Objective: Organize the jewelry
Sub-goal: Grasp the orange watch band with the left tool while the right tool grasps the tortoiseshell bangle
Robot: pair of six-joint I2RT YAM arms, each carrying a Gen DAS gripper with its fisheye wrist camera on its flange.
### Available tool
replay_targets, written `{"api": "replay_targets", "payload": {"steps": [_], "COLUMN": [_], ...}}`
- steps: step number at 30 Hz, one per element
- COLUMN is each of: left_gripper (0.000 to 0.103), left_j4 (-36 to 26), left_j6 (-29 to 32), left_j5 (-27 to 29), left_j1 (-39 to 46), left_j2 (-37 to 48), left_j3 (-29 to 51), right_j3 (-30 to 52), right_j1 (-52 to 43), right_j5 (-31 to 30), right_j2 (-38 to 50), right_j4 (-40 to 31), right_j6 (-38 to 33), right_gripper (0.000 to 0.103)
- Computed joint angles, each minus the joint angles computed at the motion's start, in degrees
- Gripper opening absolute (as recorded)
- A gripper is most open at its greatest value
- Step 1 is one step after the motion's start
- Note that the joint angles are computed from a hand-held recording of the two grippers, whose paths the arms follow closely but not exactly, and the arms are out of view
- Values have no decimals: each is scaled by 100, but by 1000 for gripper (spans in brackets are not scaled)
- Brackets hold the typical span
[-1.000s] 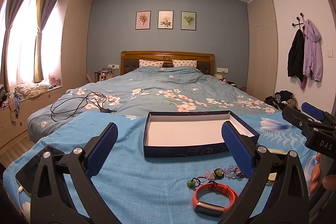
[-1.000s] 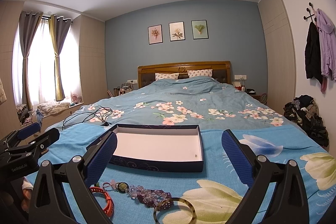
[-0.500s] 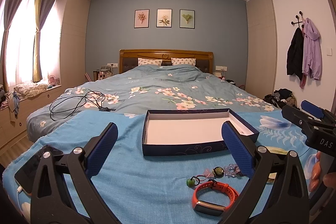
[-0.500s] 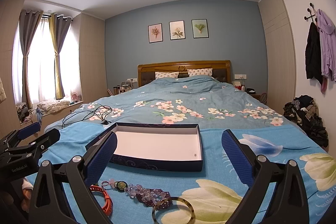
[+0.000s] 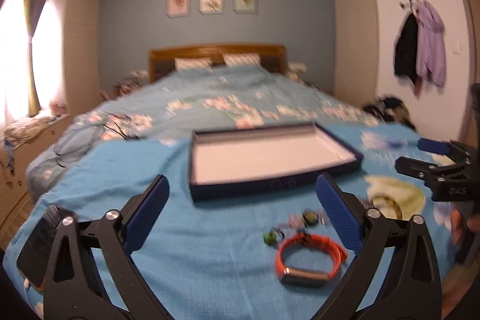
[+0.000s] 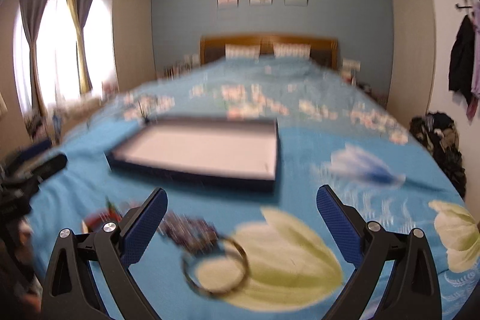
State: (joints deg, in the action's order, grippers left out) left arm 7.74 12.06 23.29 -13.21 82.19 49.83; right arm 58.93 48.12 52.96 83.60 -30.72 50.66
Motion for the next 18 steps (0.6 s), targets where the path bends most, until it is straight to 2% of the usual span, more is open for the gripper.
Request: {"api": "replay_targets", "payload": {"steps": [4,9,12,13,18], "left_gripper": [81,68,66,65,47], "left_j4": [-990,-1657,-1886,-1977,-2640], "left_j6": [611,1096,1353,1404,1612], "left_j5": [177,322,332,313,330], "left_j1": [-40,-178,-268,-308,-393], "left_j2": [541,978,1088,1117,1450], "left_j3": [611,947,1021,1058,1474], "right_j3": [-317,-551,-552,-514,-569], "right_j1": [-222,-382,-420,-406,-636], "right_j5": [-763,-1471,-1812,-1858,-2350], "right_j2": [-201,-294,-209,-151,-151], "right_j4": [-96,145,250,237,390], "right_j6": [253,48,-123,-109,-169], "right_gripper": [87,71,61,56,32]}}
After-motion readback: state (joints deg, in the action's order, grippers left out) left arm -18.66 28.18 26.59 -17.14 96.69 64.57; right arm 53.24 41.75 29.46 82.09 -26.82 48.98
